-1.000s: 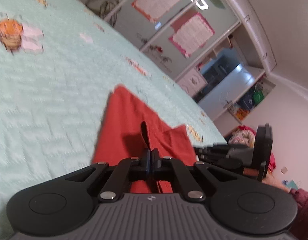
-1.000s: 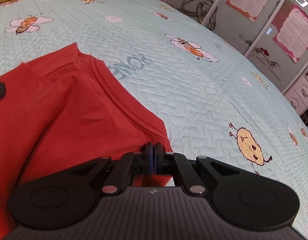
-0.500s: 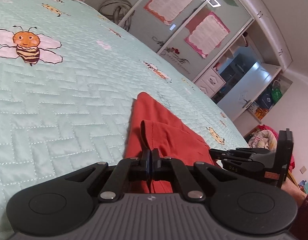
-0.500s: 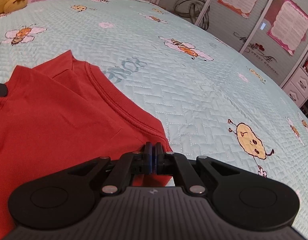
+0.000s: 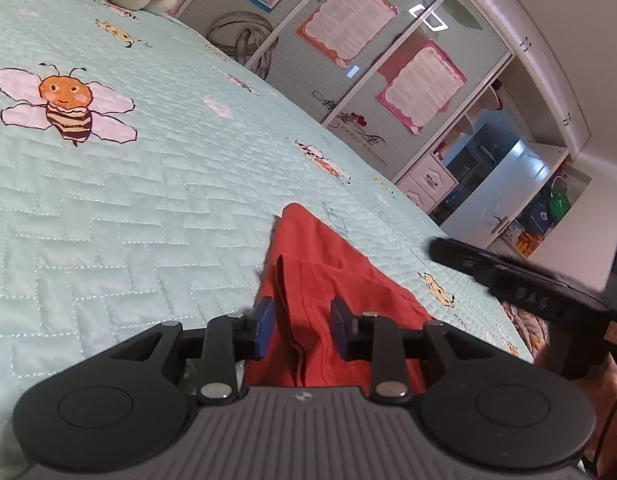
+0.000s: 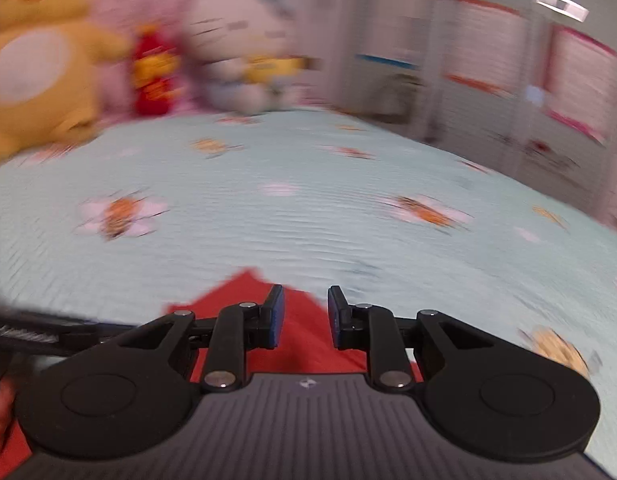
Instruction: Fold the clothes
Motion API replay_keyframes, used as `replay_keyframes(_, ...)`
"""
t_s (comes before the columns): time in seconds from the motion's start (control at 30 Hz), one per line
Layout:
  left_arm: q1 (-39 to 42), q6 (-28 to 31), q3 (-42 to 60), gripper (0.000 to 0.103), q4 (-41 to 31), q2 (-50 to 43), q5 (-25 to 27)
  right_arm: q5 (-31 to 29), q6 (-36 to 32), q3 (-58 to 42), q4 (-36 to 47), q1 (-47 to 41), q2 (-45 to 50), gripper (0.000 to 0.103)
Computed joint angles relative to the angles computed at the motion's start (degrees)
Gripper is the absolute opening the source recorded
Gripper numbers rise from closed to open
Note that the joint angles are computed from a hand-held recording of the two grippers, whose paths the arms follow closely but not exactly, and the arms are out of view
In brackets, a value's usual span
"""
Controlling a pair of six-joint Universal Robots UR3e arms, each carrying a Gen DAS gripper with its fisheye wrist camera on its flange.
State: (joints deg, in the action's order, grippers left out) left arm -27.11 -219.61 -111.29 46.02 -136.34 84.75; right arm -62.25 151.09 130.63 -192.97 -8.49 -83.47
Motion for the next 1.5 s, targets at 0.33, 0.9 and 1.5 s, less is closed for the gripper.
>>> replay_keyframes(0.33,-1.8,2.97,1.13,0.033,-1.79,0.54,3.27,-1.49,-13.94,-23.29,31.96,8.73,8.81,0.028)
replay_keyframes(0.9,-6.52,14.8,7.25,0.056,0.84,-3.13,7.13,4.91,-23.02,-39.03,75.69,0.62,2.97,0.0)
replay_keyframes(1.5,-5.51,12.97,8.61,0.066,5.35,-5.86,2.49,12.19,-22.33,-38.93,81.48,-6.19,-0.39,0.0)
